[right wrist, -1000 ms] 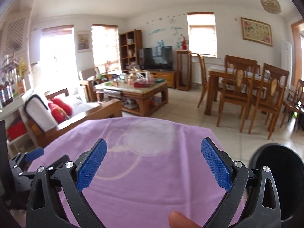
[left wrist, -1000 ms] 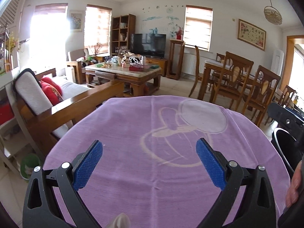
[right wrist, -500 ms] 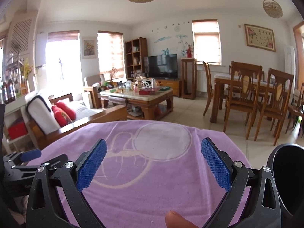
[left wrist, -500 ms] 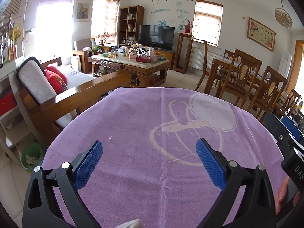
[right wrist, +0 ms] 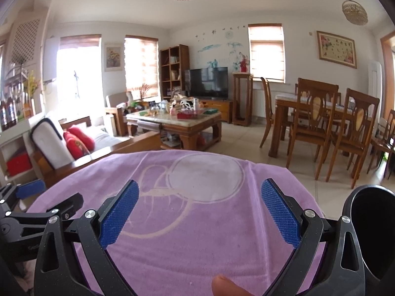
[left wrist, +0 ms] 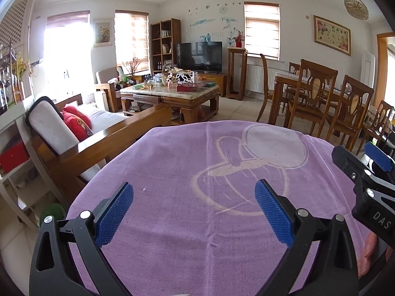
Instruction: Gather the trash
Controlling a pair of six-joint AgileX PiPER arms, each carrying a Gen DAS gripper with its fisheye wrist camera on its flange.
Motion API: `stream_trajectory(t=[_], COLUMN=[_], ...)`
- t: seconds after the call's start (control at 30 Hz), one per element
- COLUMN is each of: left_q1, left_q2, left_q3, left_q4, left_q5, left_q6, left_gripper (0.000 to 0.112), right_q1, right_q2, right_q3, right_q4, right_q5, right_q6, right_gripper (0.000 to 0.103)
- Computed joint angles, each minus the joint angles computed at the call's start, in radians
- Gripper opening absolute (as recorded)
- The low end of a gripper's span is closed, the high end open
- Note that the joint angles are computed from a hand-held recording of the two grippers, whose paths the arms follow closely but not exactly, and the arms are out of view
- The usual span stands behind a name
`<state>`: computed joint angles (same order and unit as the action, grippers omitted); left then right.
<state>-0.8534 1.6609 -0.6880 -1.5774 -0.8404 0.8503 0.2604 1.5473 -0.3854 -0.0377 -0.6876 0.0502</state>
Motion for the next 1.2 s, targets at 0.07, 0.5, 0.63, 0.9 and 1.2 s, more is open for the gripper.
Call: stream_trajectory(t=[0.07, 0.5, 0.63, 0.9, 1.2], left_q1=[0.001, -0.003, 0.0, -0.007, -0.007], left_q2=[-0.002, 0.0, 0.0, 0.003, 0.004], left_q3=[-0.001, -0.003, -0.006, -0.01, -0.008], left_q4=[-0.001, -0.003, -0.004, -0.01, -0.003], left_q5=[0.002, -0.01, -0.007, -0.012, -0.011], left_q6=[0.001, 0.004, 0.005, 0.008, 0.002], left_gripper=[0.098, 0.098, 0.098, 0.098, 0.098], right_q1=[-0.003, -0.024, -0.028, -0.027, -0.02], right_q2=[0.004, 0.003, 0.005, 0.002, 0.004], right_q3=[-0.006, -0.007, -0.006, -0.008, -0.014], right_q4=[-0.009, -0.043, -0.049, -0.047, -0.036], right_q5=[0.005, 0.009, 0.005, 0.011, 0.014], right_q6=[0.009, 0.03, 0.034, 0.032, 0.027], right_gripper=[0.098, 0.098, 0.098, 0.098, 0.098])
